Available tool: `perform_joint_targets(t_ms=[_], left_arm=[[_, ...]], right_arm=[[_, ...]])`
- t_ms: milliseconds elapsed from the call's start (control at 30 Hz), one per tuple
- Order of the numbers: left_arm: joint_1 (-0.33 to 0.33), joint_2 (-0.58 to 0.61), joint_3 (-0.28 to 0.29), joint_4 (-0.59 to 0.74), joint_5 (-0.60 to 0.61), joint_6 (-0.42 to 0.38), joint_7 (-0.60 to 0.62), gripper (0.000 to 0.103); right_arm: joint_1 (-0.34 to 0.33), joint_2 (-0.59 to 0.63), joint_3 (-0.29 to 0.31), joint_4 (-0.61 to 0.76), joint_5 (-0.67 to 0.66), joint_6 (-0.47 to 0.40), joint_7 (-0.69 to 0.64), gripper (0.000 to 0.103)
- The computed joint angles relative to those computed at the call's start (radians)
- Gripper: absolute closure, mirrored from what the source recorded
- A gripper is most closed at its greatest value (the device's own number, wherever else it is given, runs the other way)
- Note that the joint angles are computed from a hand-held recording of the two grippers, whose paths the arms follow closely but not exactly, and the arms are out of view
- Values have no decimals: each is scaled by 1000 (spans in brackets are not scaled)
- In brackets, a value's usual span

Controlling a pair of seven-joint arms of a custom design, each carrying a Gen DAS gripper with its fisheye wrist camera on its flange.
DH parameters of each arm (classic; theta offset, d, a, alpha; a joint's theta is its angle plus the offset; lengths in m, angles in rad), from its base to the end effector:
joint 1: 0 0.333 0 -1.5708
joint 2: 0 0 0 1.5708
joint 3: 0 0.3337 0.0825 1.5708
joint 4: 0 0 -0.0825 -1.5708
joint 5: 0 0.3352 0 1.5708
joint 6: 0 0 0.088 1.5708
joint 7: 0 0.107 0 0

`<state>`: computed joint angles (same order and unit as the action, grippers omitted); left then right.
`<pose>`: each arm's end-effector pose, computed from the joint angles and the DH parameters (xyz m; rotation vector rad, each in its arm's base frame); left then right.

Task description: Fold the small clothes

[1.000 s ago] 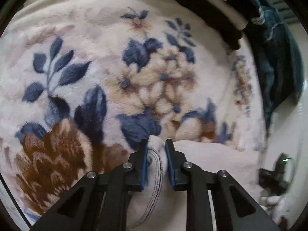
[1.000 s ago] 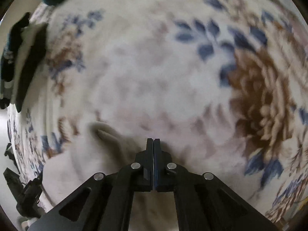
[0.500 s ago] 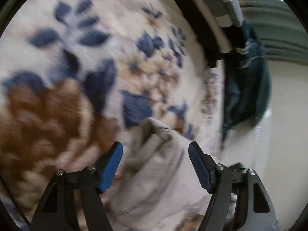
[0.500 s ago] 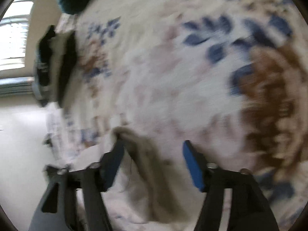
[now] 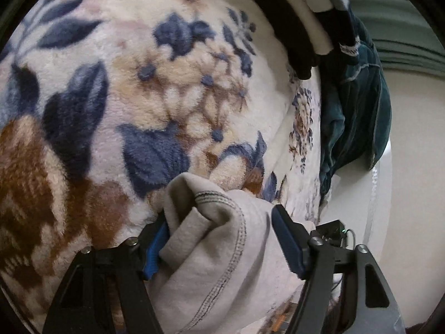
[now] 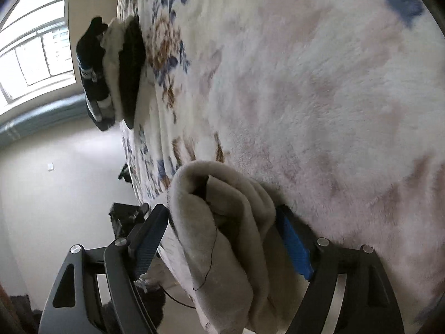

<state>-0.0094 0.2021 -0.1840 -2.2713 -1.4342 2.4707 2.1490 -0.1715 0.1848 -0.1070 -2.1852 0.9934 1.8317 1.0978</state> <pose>0.4977 -0.0935 0.3244 2.0908 -1.3272 0.9445 0.4824 -0.0664 0.3508 -1.3536 1.9549 1.0004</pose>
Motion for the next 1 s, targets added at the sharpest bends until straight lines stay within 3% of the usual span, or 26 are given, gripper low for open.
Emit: perform_joint_targets(t_ms=[33, 67, 100, 133, 167, 233, 300, 400, 467, 567, 633, 700, 733, 800, 833, 867, 900, 933, 967, 1000], left_arm=[[22, -2, -38, -3, -43, 34, 76, 68], [78, 1, -98, -3, -47, 36, 91, 75], [123, -2, -154, -5, -56, 52, 98, 77], [167, -12, -206, -14, -71, 78, 104, 78], [185, -22, -230, -19, -78, 94, 94, 79], [175, -47, -219, -27, -84, 95, 70, 80], [158, -71, -198, -34, -126, 90, 95, 81], [188, -120, -217, -31, -93, 67, 65, 81], [180, -163, -188, -25, -80, 51, 47, 81], [207, -214, -181, 4, -31, 41, -2, 81], [205, -231, -158, 33, -24, 38, -22, 81], [197, -210, -114, 119, 55, 18, -58, 81], [155, -196, -58, 161, 86, 1, -71, 81], [15, -142, 114, 291, 186, -22, -126, 81], [-22, -109, 177, 362, 258, -77, -186, 81], [-25, -63, 206, 449, 272, -109, -192, 81], [-15, -16, 199, 532, 328, -127, -255, 81], [20, 39, 157, 619, 383, -90, -302, 81], [79, 101, 81, 707, 449, -45, -306, 81], [155, 160, -6, 794, 505, -51, -351, 81]], right_arm=[[9, 2, 1, 4, -9, 13, 6, 22], [26, 2, -6, 7, -12, 24, 12, 23], [63, -4, -31, 7, -16, 36, 10, 40], [77, -5, -39, 10, -11, 29, 4, 70], [73, -8, -28, 10, -14, 37, 10, 70], [103, -37, -40, 1, -21, 65, 11, 76], [63, -64, 12, -4, -32, 92, 31, 79], [72, -106, 23, 1, -35, 102, 57, 81], [82, -132, 22, 15, -34, 100, 71, 82], [170, -159, -40, 61, -27, 99, 99, 83], [188, -159, -30, 117, -18, 111, 132, 83], [202, -149, -22, 182, -6, 122, 158, 83], [203, -131, -13, 230, 9, 119, 169, 83], [218, -88, -5, 330, 32, 127, 193, 83], [229, -52, -3, 399, 44, 129, 210, 83], [233, -16, 7, 462, 47, 132, 227, 83], [232, 34, 26, 550, 50, 136, 251, 83], [203, 87, 75, 637, 40, 149, 281, 83], [182, 138, 113, 724, 17, 147, 313, 83], [148, 197, 184, 812, -4, 184, 337, 83]])
